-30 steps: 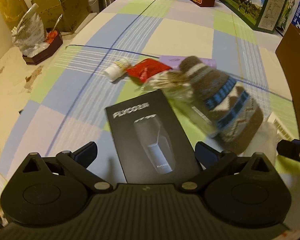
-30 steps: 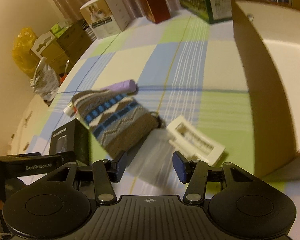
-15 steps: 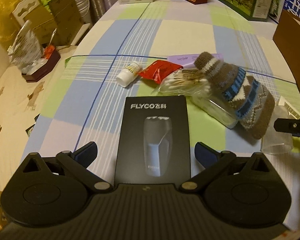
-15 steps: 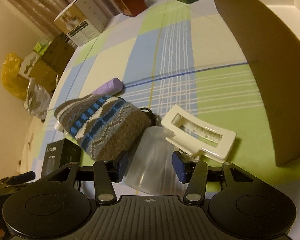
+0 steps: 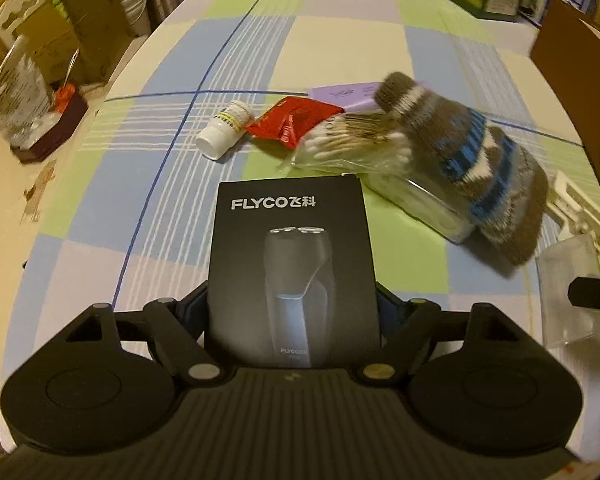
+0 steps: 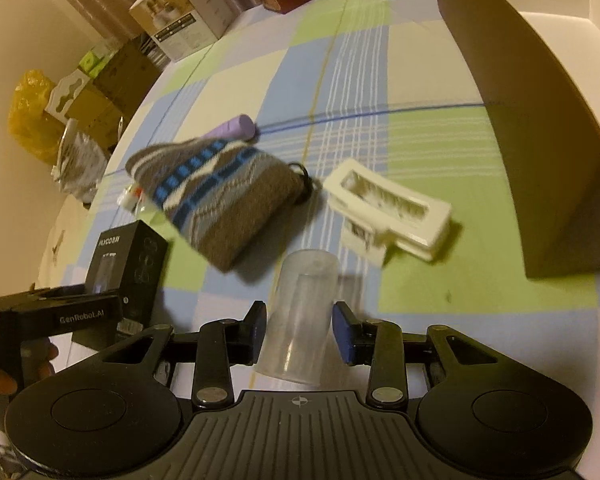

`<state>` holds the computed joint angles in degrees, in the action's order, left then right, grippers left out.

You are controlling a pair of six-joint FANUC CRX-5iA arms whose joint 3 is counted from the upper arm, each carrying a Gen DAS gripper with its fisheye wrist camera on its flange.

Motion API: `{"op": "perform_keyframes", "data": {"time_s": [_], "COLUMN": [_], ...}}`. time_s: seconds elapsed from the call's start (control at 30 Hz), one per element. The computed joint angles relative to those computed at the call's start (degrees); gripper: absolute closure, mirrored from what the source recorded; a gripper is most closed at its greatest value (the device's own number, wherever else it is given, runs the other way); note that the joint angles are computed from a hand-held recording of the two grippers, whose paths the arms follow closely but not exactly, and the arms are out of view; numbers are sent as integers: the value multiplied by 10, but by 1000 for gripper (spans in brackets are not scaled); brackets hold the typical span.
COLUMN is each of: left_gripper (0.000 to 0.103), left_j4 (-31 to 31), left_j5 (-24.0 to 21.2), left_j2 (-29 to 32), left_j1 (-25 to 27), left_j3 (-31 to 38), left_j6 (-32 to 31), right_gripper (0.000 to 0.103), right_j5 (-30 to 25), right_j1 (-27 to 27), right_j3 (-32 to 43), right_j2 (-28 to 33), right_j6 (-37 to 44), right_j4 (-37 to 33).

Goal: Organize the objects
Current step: 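Carry the FLYCO box and clear cup into the cardboard box and release both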

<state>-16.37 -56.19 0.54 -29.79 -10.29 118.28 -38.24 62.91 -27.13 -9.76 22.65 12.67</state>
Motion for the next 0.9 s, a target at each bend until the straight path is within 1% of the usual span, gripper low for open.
{"op": "perform_keyframes", "data": {"time_s": [0.13, 0.2, 0.23, 0.3, 0.43, 0.53, 0.67, 0.9], "left_gripper": [27, 27, 27, 27, 27, 27, 27, 27], "left_j4": [24, 28, 34, 47, 61, 51, 48, 46], "left_j5": [18, 19, 20, 19, 17, 8, 9, 11], "left_j2": [-25, -36, -43, -57, -79, -81, -88, -79], "left_j1": [4, -2, -3, -6, -17, -36, -48, -75], "left_j3": [-31, -42, -50, -63, -77, -68, -60, -24], "left_j6": [-20, -24, -28, -33, -38, -33, -26, -22], "right_gripper": [70, 70, 73, 74, 74, 74, 75, 74], "right_j5": [-13, -20, -21, -22, -17, -18, -19, -31], "right_j1": [13, 19, 20, 23, 34, 39, 50, 54], "right_j3": [-17, -26, -29, -36, -55, -59, -71, -80], "right_j2": [-25, -39, -45, -58, -80, -87, -105, -142], "right_j6": [-6, -10, -12, -16, -35, -42, -64, -79], "right_j4": [1, 0, 0, -1, 20, 28, 64, 92]}}
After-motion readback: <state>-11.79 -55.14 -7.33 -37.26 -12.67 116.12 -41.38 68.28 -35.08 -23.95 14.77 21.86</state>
